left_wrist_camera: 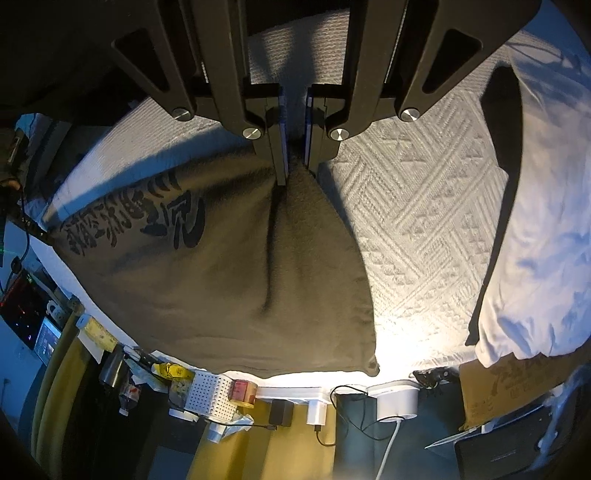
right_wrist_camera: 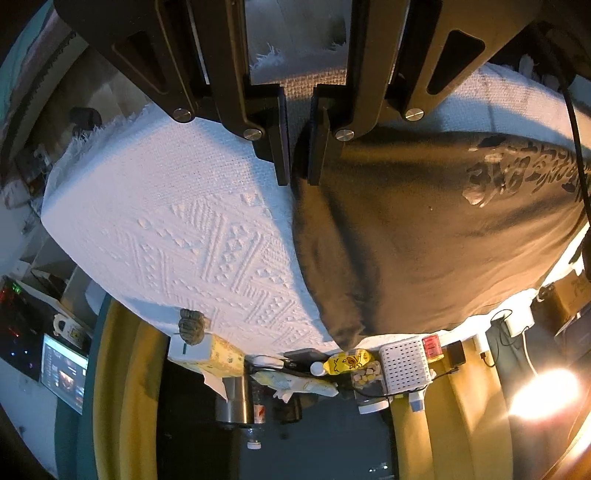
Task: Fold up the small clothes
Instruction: 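Pinch the folded T-shirt edge with both tools and hold it, then open both tools and release the T-shirt edge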
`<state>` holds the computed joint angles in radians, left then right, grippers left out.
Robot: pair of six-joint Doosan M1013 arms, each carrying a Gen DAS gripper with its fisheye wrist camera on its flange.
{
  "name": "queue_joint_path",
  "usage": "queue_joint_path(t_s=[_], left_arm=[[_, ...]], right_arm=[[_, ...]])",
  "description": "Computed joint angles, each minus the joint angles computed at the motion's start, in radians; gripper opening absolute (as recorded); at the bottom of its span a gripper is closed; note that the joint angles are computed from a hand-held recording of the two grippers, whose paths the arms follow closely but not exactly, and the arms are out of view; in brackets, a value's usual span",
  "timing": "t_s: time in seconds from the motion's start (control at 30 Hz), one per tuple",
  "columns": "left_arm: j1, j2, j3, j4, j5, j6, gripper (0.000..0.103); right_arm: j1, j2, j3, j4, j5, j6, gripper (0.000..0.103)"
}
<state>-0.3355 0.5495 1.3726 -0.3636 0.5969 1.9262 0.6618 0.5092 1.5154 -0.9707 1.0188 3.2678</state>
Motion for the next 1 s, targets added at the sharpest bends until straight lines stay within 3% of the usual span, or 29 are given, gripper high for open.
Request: queue_joint_path(t_s=[0.07,0.13,0.23,0.3,0.33,0.63,0.7,1.0], left_arm=[[-0.002,-0.003,-0.003,0.036,-0.011,-0.021,0.016],[0.001,-0.004,-0.007,0.049,-0.033,-0.042,0.038],[0.01,0.001,-0.024,0.035,-0.054,-0.071,0.054],[0.01,0.016,-0.052,0.083,-0.045,-0.123,0.054],[0.008,0.029,-0.072,0.126,-0.033,-0.163,0.054],[0.008,0.112,-0.214,0.175,0.025,-0.223,0.054],[0.009,0.121,-0.232,0.149,0.03,-0.202,0.054],[0.018,0.127,-0.244,0.06,0.007,-0.092,0.055]], right_arm=[[-0.001,-0.002,0.001,0.008,0.002,0.0,0.008],[-0.002,-0.002,-0.005,0.021,0.012,-0.009,0.008],[-0.004,0.002,-0.021,0.038,0.043,-0.034,0.014],[-0.007,0.001,-0.025,0.038,0.051,-0.032,0.032],[-0.009,0.0,-0.026,0.037,0.052,-0.032,0.034],[-0.04,0.001,-0.045,0.073,0.035,-0.058,0.039],[-0.04,-0.001,-0.047,0.085,0.027,-0.041,0.066],[-0.015,0.013,-0.08,0.19,-0.008,-0.007,0.069]])
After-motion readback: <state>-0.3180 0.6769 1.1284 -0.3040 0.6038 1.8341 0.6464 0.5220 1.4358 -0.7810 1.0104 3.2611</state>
